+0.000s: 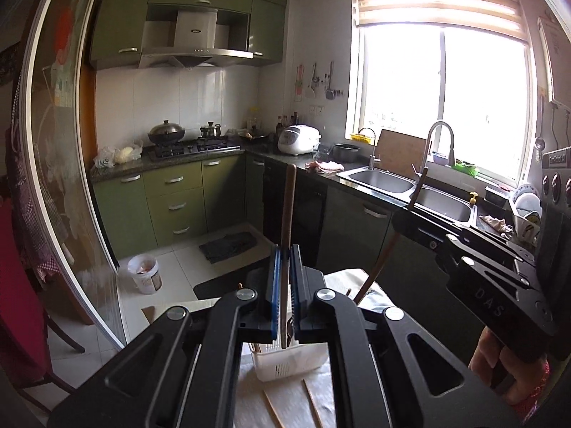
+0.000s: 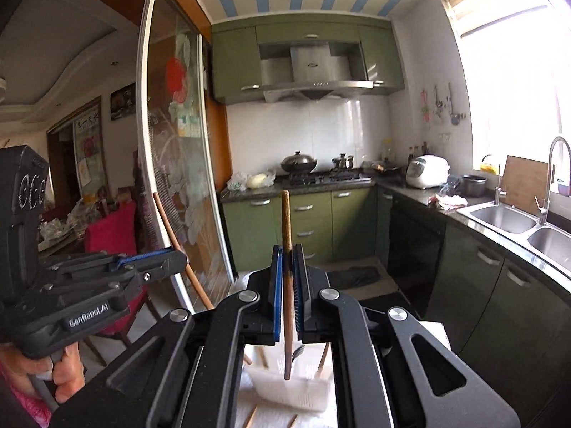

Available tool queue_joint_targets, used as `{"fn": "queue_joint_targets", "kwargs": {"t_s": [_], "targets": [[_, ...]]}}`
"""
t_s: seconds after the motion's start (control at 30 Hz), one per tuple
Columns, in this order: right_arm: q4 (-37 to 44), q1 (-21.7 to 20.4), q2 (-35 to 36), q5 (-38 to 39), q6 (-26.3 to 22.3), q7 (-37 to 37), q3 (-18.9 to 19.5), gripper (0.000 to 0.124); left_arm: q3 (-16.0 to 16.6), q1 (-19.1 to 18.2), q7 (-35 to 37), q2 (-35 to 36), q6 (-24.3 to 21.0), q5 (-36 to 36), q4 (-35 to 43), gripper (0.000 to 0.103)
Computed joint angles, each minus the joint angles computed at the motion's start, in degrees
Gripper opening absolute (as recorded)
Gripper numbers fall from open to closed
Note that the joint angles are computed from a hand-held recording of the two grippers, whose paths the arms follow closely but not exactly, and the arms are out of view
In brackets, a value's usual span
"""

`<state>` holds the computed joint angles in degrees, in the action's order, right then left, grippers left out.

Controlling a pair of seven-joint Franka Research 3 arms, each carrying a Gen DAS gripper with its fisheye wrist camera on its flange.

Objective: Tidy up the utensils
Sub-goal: 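Lift both chopsticks upright and drop them into the white basket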

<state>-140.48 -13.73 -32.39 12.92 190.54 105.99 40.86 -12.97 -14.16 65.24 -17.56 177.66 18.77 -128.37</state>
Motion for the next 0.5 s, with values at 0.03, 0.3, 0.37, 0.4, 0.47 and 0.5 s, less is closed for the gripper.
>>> {"fn": "queue_joint_targets", "kwargs": {"t_s": [0.03,0.3,0.37,0.4,0.47,0.5], "targets": [[0.8,-3.1,0.3,0.0,0.7,0.4,2.5,0.006,-1.8,2.2,-1.5,0.9,0.4,1.3,0.7,0.005],[6.2,-19.5,4.4,-3.2,-0.9,1.5,17.0,0.006,-13.2,16.5,-19.6,8.2,2.3,20.7,5.6,0.005],[6.8,-21.1,5.3,-5.0,-2.6,2.3,18.4,0.006,-12.5,15.8,-21.3,9.4,1.9,22.7,6.1,0.005],[7.0,-21.9,6.2,-6.0,-2.7,2.7,19.2,0.006,-11.9,15.3,-21.9,10.0,2.0,23.3,6.3,0.005],[7.0,-23.1,6.7,-7.8,-3.8,3.9,20.3,0.006,-10.1,13.3,-21.4,10.8,1.3,23.0,6.5,0.005],[6.7,-23.6,7.0,-8.6,-4.1,4.5,20.9,0.006,-8.7,11.6,-19.9,11.1,0.8,21.4,6.3,0.005]]}}
